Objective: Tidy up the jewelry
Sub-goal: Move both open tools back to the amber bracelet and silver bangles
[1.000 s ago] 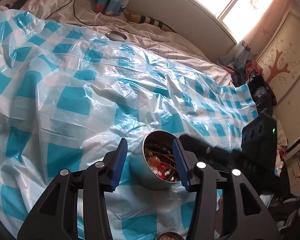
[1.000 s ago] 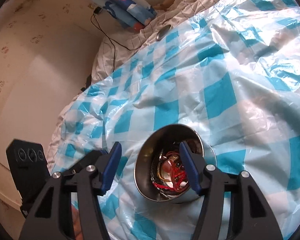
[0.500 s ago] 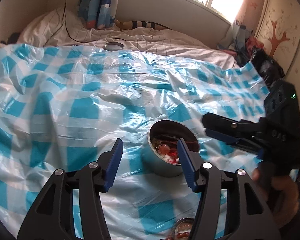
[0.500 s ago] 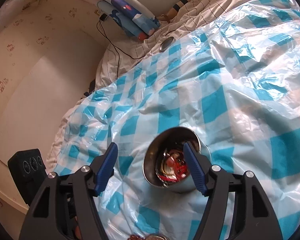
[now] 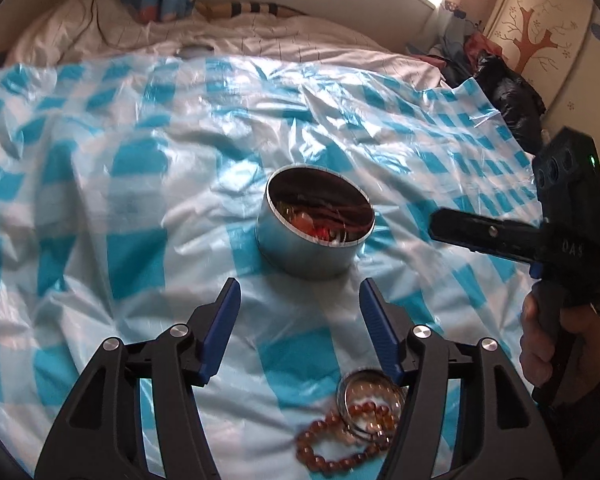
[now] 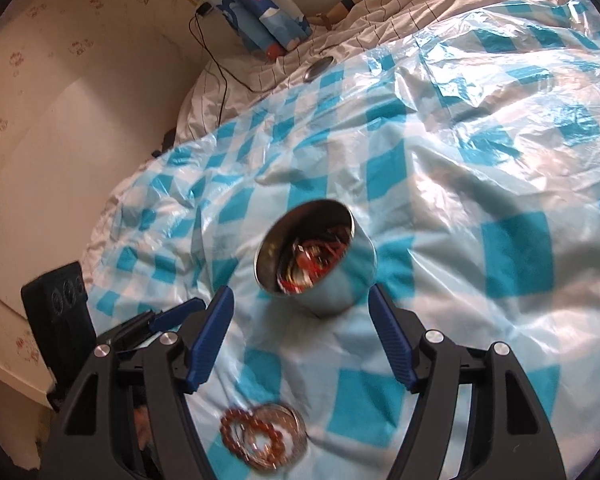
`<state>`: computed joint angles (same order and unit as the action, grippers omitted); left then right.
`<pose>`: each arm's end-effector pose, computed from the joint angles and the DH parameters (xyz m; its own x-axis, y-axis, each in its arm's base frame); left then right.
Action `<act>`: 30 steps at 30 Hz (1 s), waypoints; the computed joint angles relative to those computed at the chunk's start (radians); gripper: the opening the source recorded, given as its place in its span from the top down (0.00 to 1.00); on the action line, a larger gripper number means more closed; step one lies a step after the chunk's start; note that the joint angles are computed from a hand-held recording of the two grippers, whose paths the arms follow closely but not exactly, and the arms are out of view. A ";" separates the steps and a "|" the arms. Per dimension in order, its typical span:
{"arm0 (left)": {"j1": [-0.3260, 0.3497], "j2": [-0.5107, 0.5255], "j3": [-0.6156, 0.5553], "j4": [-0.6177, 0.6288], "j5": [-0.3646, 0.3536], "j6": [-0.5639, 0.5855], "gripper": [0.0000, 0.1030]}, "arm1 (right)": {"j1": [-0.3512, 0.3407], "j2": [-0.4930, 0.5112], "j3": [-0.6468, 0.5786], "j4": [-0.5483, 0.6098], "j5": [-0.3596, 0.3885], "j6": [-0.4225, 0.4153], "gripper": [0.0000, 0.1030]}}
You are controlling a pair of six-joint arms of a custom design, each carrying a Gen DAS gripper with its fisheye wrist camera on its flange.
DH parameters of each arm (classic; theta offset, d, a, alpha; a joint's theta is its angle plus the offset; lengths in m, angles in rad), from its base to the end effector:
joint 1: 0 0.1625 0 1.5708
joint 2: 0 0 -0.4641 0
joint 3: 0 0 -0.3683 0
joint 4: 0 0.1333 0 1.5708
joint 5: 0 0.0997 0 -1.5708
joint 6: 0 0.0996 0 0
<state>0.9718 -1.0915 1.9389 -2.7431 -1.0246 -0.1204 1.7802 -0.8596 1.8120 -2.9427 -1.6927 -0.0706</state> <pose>-0.1739 -0.5829 0.2494 -0.8576 0.2483 -0.4504 0.4345 0.8184 -0.3760 0.2532 -0.6084 0.1643 -0.9654 -0.2205 0.1395 -0.2586 0.8800 -0.3985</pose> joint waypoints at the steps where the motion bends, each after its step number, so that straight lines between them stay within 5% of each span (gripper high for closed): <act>1: 0.005 -0.006 0.003 0.006 -0.010 -0.014 0.43 | 0.005 -0.006 0.006 0.018 -0.012 -0.011 0.34; 6: 0.030 -0.038 0.014 0.069 -0.090 -0.067 0.43 | 0.024 -0.015 0.042 0.078 -0.057 -0.054 0.34; 10: 0.006 -0.042 0.038 0.086 -0.041 -0.043 0.43 | 0.047 -0.003 0.055 0.140 -0.123 -0.095 0.35; 17: 0.009 -0.053 0.032 0.153 -0.084 -0.026 0.42 | 0.062 0.010 0.050 0.200 -0.147 -0.107 0.35; 22: -0.026 -0.038 0.054 0.185 -0.055 0.042 0.42 | 0.088 0.013 0.044 0.192 -0.242 -0.119 0.35; 24: -0.047 -0.030 0.069 0.185 -0.018 0.062 0.46 | 0.083 0.004 0.048 0.187 -0.239 -0.115 0.35; 30: -0.057 -0.013 0.074 0.229 0.001 0.070 0.79 | 0.079 -0.003 0.051 0.181 -0.232 -0.111 0.35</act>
<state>0.9144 -1.1042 2.0134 -2.5145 -1.0235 -0.0503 1.8591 -0.8627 1.8630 -2.7615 -1.9249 -0.1817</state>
